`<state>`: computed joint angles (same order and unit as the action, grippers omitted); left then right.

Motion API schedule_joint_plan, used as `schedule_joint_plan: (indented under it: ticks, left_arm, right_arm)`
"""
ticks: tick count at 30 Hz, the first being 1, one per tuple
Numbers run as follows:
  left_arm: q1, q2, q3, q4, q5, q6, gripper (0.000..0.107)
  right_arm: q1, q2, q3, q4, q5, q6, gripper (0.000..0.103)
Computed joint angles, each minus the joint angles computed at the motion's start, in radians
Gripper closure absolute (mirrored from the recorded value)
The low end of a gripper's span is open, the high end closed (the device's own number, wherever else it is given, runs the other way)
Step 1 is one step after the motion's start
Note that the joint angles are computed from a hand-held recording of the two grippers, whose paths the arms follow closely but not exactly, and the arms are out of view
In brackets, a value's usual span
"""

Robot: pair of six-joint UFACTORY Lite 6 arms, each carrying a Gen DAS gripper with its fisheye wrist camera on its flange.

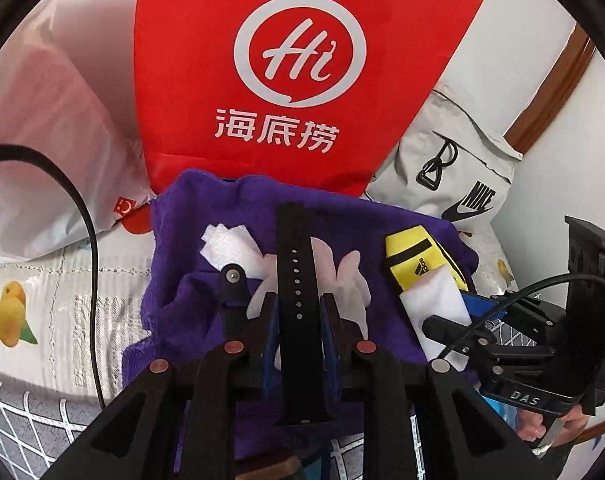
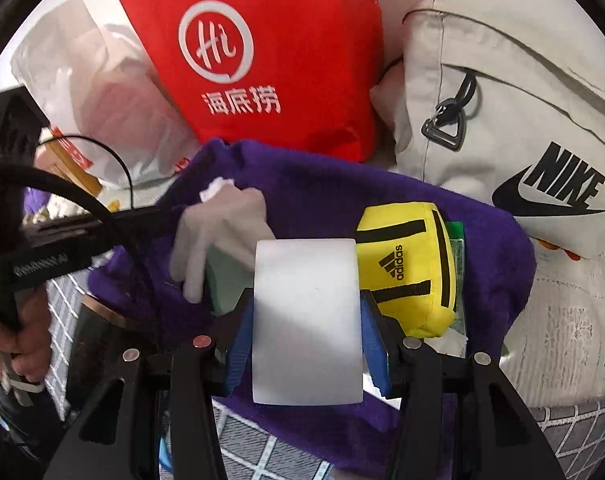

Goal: Organize soft objects
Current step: 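Lower the strap with left and foam block with right onto the towel, open both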

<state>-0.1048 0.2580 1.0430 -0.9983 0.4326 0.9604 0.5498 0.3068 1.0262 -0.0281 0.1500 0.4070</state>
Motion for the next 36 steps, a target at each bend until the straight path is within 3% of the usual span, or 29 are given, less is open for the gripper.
schedule_joint_plan:
  ticks: [3, 10, 14, 18, 22, 27, 32, 36]
  left_arm:
    - [0.015, 0.019, 0.006, -0.023, 0.004, 0.018, 0.087]
    - [0.011, 0.08, 0.042, -0.01, 0.01, 0.0, 0.087]
    - [0.004, 0.105, 0.06, -0.004, 0.016, -0.02, 0.086]
    - [0.004, 0.119, 0.073, -0.01, 0.028, -0.019, 0.066]
    - [0.012, 0.097, 0.061, -0.02, 0.022, -0.017, 0.066]
    - [0.034, 0.047, 0.046, -0.007, 0.059, -0.032, 0.058]
    - [0.024, -0.037, 0.013, 0.039, 0.07, -0.077, 0.052]
    - [0.005, -0.127, -0.026, 0.067, 0.088, -0.11, 0.052]
  right_arm:
    - [-0.003, 0.016, 0.006, -0.061, -0.008, 0.053, 0.054]
    - [-0.006, 0.074, 0.044, 0.141, 0.003, -0.156, 0.053]
    - [0.005, 0.093, 0.063, 0.041, 0.011, -0.06, 0.051]
    - [0.012, 0.078, 0.053, 0.004, 0.012, -0.023, 0.038]
    - [0.019, 0.06, 0.045, -0.078, 0.028, 0.072, 0.038]
    - [0.04, -0.086, -0.046, -0.259, 0.068, 0.28, 0.038]
    - [0.148, -0.342, -0.213, -0.487, 0.208, 0.559, 0.038]
    - [0.294, -0.59, -0.402, -0.557, 0.336, 0.76, 0.038]
